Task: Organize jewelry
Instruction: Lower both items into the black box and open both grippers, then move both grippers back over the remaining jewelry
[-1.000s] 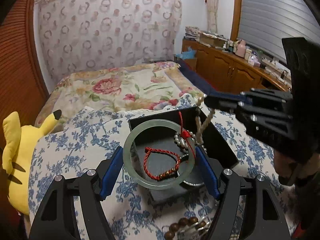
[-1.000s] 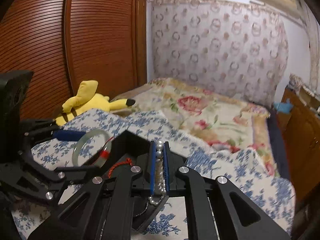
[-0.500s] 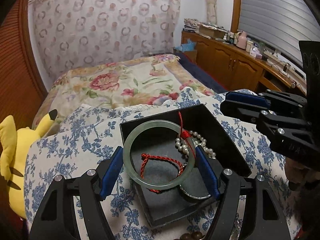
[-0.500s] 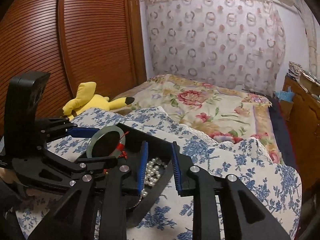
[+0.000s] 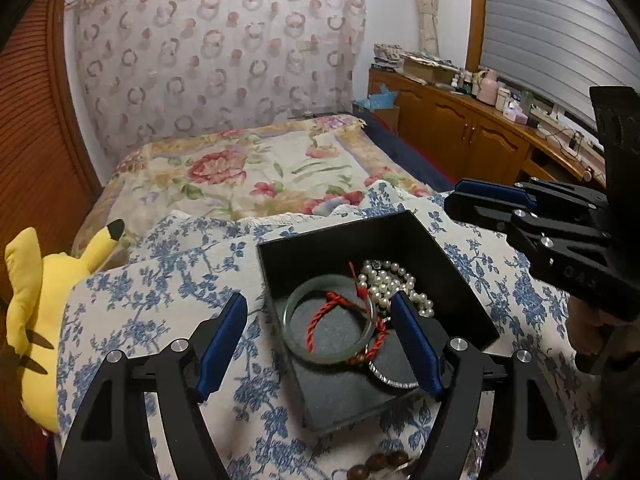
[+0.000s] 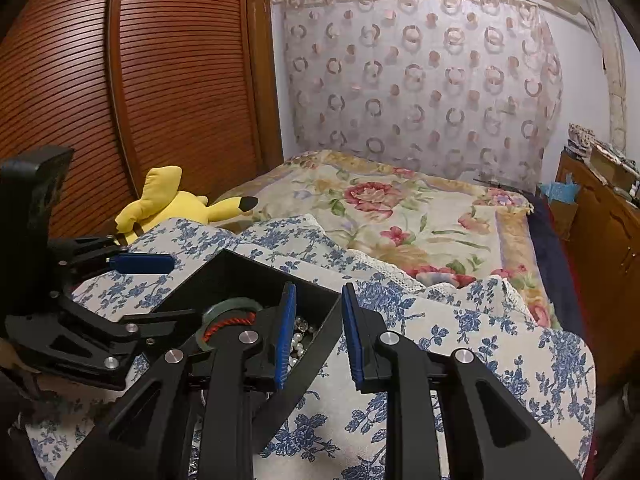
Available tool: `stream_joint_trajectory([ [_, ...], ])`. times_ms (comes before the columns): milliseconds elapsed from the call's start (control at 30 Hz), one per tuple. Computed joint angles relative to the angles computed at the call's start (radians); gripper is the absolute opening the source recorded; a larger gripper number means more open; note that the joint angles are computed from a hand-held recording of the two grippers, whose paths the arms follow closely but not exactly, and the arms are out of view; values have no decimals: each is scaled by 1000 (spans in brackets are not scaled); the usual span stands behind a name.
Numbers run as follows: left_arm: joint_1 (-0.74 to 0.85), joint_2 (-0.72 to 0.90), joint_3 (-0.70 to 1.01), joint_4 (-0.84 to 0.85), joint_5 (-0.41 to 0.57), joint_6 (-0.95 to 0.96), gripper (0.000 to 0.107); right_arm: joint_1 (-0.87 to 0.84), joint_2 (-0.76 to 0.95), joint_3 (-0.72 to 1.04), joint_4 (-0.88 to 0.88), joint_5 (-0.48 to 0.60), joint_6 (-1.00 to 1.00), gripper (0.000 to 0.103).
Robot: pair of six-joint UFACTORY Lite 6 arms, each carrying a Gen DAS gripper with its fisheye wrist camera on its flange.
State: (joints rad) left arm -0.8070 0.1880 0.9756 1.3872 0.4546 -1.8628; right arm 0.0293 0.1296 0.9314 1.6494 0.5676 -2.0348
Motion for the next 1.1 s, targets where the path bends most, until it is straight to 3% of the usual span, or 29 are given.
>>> stream_joint_trajectory([
  [200,-82,-156,-157,0,70,-75,71,0,-146,-95,-38,-1,34,25],
  [467,-247,-324,-335,-61,189,-159,75,-55,-400,-350,-114,25,75,25],
  [833,-453,-383,-459,-101,291,-322,77,-65,-582,-577,-176,-1,119,25],
  [1100,-574,-373,-499,-141,358,-419,89,70,-592,-628,-141,-89,153,25],
])
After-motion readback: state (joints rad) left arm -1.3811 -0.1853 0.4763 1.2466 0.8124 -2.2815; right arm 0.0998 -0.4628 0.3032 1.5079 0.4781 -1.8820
